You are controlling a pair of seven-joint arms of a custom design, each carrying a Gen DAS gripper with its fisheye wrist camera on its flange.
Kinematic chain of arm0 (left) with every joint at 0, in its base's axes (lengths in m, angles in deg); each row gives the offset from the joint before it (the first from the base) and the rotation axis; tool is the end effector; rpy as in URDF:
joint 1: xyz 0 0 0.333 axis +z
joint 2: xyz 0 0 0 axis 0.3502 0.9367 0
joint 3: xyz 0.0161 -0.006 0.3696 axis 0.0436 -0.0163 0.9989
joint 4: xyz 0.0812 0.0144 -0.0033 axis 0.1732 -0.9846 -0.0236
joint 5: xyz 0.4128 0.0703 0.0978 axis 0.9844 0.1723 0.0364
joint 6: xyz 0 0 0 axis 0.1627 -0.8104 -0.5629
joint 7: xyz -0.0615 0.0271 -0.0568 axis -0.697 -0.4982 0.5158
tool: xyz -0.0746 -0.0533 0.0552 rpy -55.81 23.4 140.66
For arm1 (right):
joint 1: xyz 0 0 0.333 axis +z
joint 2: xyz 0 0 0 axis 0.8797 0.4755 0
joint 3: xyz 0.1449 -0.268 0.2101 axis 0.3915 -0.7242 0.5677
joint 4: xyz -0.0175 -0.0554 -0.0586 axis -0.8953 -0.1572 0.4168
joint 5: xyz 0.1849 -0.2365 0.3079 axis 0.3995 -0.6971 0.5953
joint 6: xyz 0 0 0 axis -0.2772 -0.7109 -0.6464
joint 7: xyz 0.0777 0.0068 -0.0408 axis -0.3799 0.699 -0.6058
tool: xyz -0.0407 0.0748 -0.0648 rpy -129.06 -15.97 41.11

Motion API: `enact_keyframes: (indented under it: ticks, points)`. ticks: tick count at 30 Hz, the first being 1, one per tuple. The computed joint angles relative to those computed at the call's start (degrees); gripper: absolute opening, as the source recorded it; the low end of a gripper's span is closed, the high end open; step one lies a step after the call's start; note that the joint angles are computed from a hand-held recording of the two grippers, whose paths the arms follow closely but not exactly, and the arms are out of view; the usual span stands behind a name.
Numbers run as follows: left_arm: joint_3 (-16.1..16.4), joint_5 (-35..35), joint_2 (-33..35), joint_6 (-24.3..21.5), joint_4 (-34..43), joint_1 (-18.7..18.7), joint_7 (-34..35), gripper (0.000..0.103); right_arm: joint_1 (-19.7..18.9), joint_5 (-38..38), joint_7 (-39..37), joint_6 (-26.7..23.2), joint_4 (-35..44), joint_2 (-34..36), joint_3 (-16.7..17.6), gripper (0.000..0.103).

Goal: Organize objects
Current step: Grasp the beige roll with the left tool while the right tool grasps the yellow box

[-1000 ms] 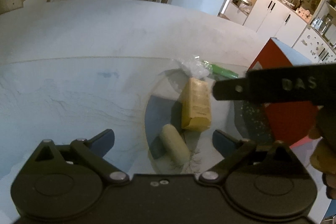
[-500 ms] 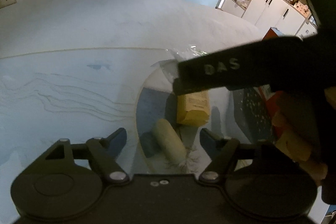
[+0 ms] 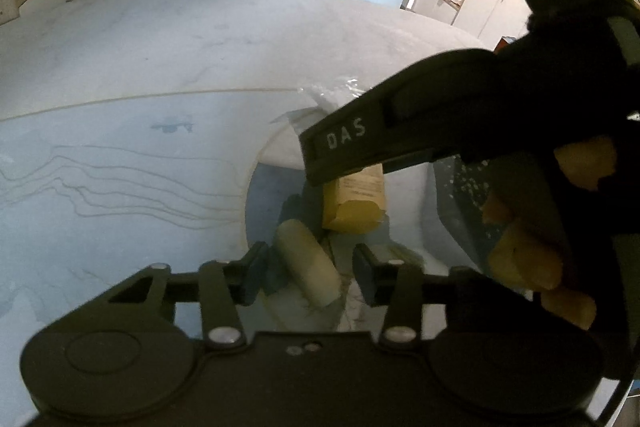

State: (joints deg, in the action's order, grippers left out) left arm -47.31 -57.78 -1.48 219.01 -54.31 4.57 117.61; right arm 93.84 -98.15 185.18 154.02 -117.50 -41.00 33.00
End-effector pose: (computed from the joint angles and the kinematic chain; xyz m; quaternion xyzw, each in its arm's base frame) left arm 0.4801 -0.2662 0.3868 -0.5813 0.7492 -0.3028 0.0956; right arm 0.5502 0.3905 0.4064 -0.7241 0.6501 -0.0954 0.2099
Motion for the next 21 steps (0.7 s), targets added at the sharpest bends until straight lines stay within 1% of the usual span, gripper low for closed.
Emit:
enact_keyframes:
  ticks: [2,4,5,7,9,11,13,17,19,21]
  points:
    - [-0.1,-1.4,0.0,-0.3,0.1,0.2,0.9,0.036,-0.2,0.5,-0.8,0.3,-0.2,-0.1,0.3,0.050]
    - [0.0,-2.4,-0.1,-0.7,0.2,0.2,1.6,0.035,-0.4,1.0,-1.5,0.6,-0.4,-0.3,0.4,0.045]
    - [-0.2,-4.8,-0.1,-0.9,0.4,0.3,3.6,0.034,-0.3,0.9,-1.3,0.5,-0.5,-0.4,0.3,0.043]
    - [-0.6,-10.6,-0.2,-1.5,0.8,0.2,8.6,0.029,-0.2,0.7,-1.3,0.6,-0.8,-0.6,0.3,0.042]
    - [-0.4,-12.0,-0.2,-2.0,1.0,-0.1,10.1,0.028,-0.1,0.6,-1.1,0.4,-0.8,-0.8,0.2,0.038]
    - [-0.2,-15.1,-0.3,-2.6,1.3,-0.2,12.8,0.027,0.1,-0.1,-0.5,0.2,-1.2,-1.2,0.1,0.032]
    - [0.0,-17.7,-0.2,-3.5,1.8,-0.2,14.9,0.026,0.2,-1.0,0.1,-0.1,-1.7,-1.7,0.0,0.030]
    - [0.7,-17.0,-0.6,-4.5,1.7,-0.5,13.8,0.022,-0.1,-2.2,2.1,0.6,-3.9,-3.6,0.1,0.029]
    - [1.1,-15.5,-1.1,-4.8,1.4,-0.7,12.1,0.019,-0.7,-1.7,2.2,1.2,-5.4,-4.9,0.7,0.029]
    - [1.5,-15.6,-1.4,-5.4,1.4,-0.9,11.5,0.016,-1.2,-1.5,2.1,1.7,-6.9,-6.4,1.3,0.029]
